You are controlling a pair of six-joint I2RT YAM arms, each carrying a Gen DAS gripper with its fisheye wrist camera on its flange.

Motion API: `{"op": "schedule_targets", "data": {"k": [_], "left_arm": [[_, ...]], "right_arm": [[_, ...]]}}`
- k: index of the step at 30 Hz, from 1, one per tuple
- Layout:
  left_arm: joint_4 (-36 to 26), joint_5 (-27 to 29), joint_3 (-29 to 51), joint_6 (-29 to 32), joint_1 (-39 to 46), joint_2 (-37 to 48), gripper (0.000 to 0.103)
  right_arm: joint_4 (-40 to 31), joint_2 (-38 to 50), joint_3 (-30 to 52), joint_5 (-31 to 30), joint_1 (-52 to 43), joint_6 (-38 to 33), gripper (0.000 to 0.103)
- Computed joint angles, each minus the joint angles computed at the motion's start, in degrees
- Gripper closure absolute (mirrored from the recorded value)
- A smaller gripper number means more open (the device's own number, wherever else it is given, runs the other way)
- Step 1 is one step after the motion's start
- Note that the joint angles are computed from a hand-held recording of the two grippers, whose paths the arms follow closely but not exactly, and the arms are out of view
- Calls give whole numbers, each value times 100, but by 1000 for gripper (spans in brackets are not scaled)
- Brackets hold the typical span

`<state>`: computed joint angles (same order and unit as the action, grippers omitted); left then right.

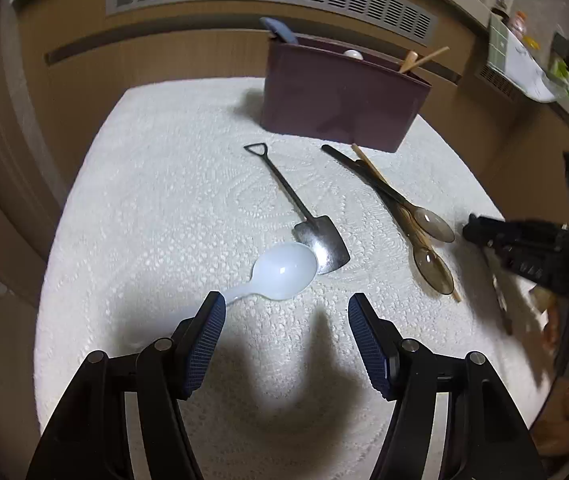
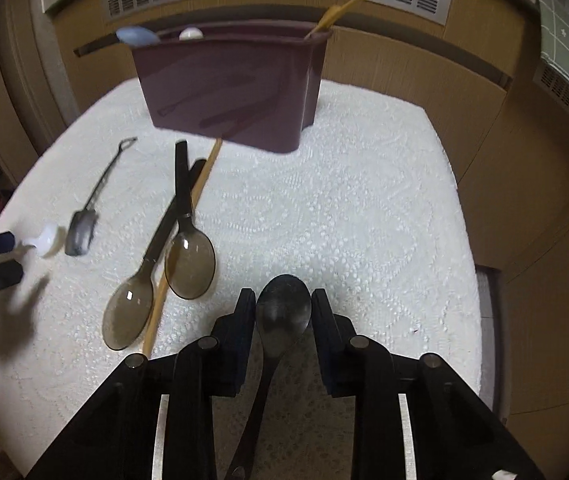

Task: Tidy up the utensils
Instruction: 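Grasp the white plastic spoon with the left tool while the right tool grasps the dark brown spoon, then carry both spoons over the caddy and open both tools to drop them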

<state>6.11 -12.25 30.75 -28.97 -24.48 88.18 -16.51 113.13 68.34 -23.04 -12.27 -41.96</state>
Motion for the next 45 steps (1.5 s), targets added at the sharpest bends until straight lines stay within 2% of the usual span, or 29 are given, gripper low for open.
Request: {"op": "schedule_targets", "data": {"k": [2,5,7,9,12,15,17,21,22,24,27,30,32,35,41,45], "left_arm": [[-172,-69,171,561,-51,96,38],[-692,-57,570,1796,57,251,38],[-1093,187,852,2449,316,364,38],[-1449,379,1108,2678,626,536,38],[-1540,527,1186,2474,1024,760,38],[-1437,1207,1006,2141,1282,745,38],[-1380,1428,813,1963,1184,562,38],[-1532,2244,687,1729,877,309,38],[-1570,2161,709,1696,715,232,38],[-1641,1603,855,1817,379,214,38],[-1872,975,1242,2026,207,527,38],[-1937,1089,1572,2214,271,965,39],[-1869,1044,1689,2172,244,1155,44],[-1528,938,1619,1962,150,1162,66],[-845,377,1101,1418,-131,532,66],[-674,336,893,1105,-142,63,66]], "right_arm": [[-217,-61,103,-205,-84,-26,77],[-760,-76,362,-547,-209,-237,77],[-1025,-104,455,-733,-272,-362,77],[-1140,-178,443,-905,-340,-390,77],[-1201,-248,417,-1094,-434,-399,77],[-1243,-168,508,-1025,-406,-395,77],[-1265,-98,577,-963,-381,-372,77],[-1250,-90,558,-957,-376,-354,77],[-1253,-99,548,-965,-374,-355,77],[-1246,-130,511,-967,-367,-371,77],[-1230,-210,420,-977,-368,-442,77],[-1286,-201,419,-1006,-393,-486,77],[-1310,-167,434,-1012,-404,-484,77],[-1305,-190,397,-1048,-411,-494,77],[-1109,-427,179,-1185,-462,-475,77],[-1099,-515,124,-1273,-490,-483,77]]}}
